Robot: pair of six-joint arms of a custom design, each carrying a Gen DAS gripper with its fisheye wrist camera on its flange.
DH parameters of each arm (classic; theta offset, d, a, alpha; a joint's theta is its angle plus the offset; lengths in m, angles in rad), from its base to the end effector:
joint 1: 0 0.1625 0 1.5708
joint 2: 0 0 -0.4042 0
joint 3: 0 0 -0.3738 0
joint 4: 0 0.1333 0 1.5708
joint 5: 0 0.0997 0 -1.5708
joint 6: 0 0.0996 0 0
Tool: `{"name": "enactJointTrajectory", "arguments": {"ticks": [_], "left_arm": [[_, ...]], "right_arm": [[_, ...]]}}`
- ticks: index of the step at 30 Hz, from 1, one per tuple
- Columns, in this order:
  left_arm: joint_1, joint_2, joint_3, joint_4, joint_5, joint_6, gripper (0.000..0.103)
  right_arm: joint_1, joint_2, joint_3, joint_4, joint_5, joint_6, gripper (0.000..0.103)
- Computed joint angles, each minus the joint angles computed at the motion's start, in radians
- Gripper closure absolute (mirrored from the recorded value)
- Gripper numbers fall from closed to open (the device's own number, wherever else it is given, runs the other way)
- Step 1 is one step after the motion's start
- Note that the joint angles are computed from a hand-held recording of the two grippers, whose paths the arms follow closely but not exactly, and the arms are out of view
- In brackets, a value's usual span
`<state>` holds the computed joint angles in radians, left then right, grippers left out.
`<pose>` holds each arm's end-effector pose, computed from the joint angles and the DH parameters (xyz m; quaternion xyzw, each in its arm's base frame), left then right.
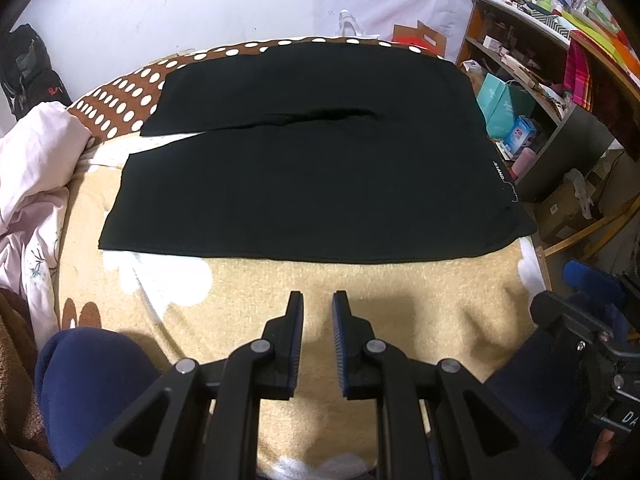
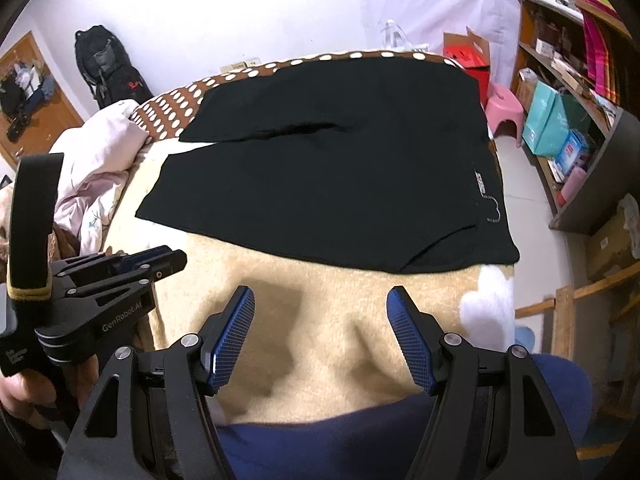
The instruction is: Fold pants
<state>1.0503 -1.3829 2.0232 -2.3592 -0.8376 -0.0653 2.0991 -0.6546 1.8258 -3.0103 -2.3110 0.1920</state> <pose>-0.0676 -0.5200 0.2778 0.1842 0.9130 -0.1693 0.3223 0.3503 -0.4691 0.0198 0.1069 -0.9190 0.2430 0.2915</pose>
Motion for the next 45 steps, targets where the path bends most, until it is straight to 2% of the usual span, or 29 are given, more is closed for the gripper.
{"name": "enactJointTrajectory", "arguments": {"ticks": [7, 11, 20, 23, 30, 34, 42, 45], "left_arm": [[0.011, 0.014, -0.009, 0.0, -0.024, 0.031, 0.087], [0.024, 0.038, -0.03, 0.01, -0.028, 0.042, 0.087], [0.076, 0.149, -0.158, 0.022, -0.044, 0.081, 0.087], [0.089, 0.197, -0.216, 0.007, -0.025, 0.111, 0.087], [0.12, 0.326, -0.377, -0.017, 0.015, 0.213, 0.087], [0.15, 0.41, -0.491, -0.05, 0.033, 0.276, 0.087], [0.216, 0.587, -0.804, -0.053, 0.04, 0.384, 0.087], [0.242, 0.668, -0.965, -0.006, 0.03, 0.418, 0.079]], "right_arm": [[-0.03, 0.004, -0.015, 0.055, 0.047, -0.011, 0.034], [-0.044, 0.005, -0.031, 0.068, 0.07, -0.057, 0.034], [-0.106, 0.043, -0.159, 0.089, 0.093, -0.152, 0.034], [-0.129, 0.066, -0.214, 0.097, 0.098, -0.191, 0.034], [-0.184, 0.128, -0.361, 0.132, 0.111, -0.288, 0.034], [-0.213, 0.183, -0.493, 0.171, 0.111, -0.371, 0.034], [-0.26, 0.31, -0.811, 0.308, 0.095, -0.576, 0.034], [-0.279, 0.357, -0.931, 0.367, 0.091, -0.639, 0.034]]}}
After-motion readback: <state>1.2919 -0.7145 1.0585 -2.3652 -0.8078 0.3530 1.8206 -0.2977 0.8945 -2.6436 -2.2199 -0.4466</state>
